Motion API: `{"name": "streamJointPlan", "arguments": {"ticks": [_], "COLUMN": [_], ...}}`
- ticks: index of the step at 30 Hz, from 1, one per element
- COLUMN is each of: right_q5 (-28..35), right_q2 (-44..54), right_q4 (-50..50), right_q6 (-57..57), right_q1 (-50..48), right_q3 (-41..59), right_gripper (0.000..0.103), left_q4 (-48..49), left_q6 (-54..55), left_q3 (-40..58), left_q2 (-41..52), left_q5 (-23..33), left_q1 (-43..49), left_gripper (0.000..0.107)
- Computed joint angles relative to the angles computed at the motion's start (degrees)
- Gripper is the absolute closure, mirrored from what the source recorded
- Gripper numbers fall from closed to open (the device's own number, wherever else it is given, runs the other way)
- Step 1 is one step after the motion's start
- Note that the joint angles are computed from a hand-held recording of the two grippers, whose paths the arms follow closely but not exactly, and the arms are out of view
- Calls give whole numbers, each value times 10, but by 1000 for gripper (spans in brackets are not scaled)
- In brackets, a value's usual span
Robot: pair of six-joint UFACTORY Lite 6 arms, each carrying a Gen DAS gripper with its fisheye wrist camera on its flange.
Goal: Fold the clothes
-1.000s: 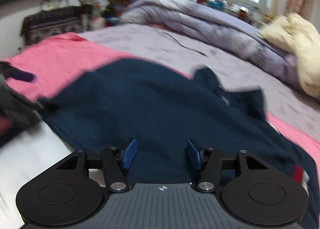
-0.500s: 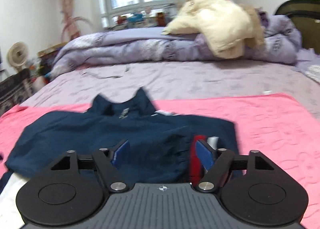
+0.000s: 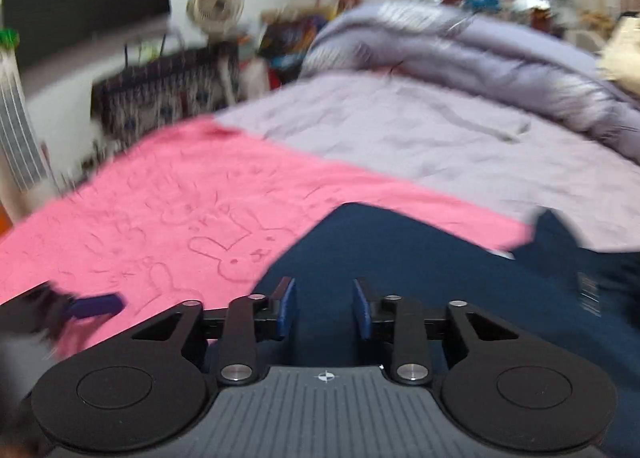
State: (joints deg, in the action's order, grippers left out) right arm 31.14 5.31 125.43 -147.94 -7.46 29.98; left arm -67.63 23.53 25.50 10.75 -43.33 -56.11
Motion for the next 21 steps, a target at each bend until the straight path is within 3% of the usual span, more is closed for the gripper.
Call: {"name": "streamJointPlan", "arguments": {"ticks": [2, 4, 7, 10, 12, 15, 17, 21], "right_q5": [-52, -50, -102, -71, -59, -79, -97, -56], "right_q2": [120, 201, 231, 161, 75, 9, 8, 159], "right_q4": [120, 240, 290, 247, 136, 68, 142, 367], "right_q6": [-63, -140, -115, -93, -51, -63, -164, -308], "right_q1": [66, 92, 103, 80, 58, 65, 92, 137], "right_q3": [111, 188, 262, 198, 115, 39, 11, 134], "right_gripper": [78, 78, 76, 75, 75, 76, 76, 75], "left_q4": [20, 14, 13, 15, 12, 19, 12, 7], "left_q6": [-24, -24, -30, -38, -39, -50, -46, -43], "left_q3": [-9, -7, -7, -8, -10, -14, -10, -6], "left_q2": [-4, 0, 2, 2, 1, -2, 1, 4], "left_q5": [0, -5, -9, -11, -14, -13, -14, -14], "left_q1": [6, -1, -5, -5, -7, -3, -5, -4], "left_gripper": [5, 5, 5, 4, 4, 4, 4, 4]}}
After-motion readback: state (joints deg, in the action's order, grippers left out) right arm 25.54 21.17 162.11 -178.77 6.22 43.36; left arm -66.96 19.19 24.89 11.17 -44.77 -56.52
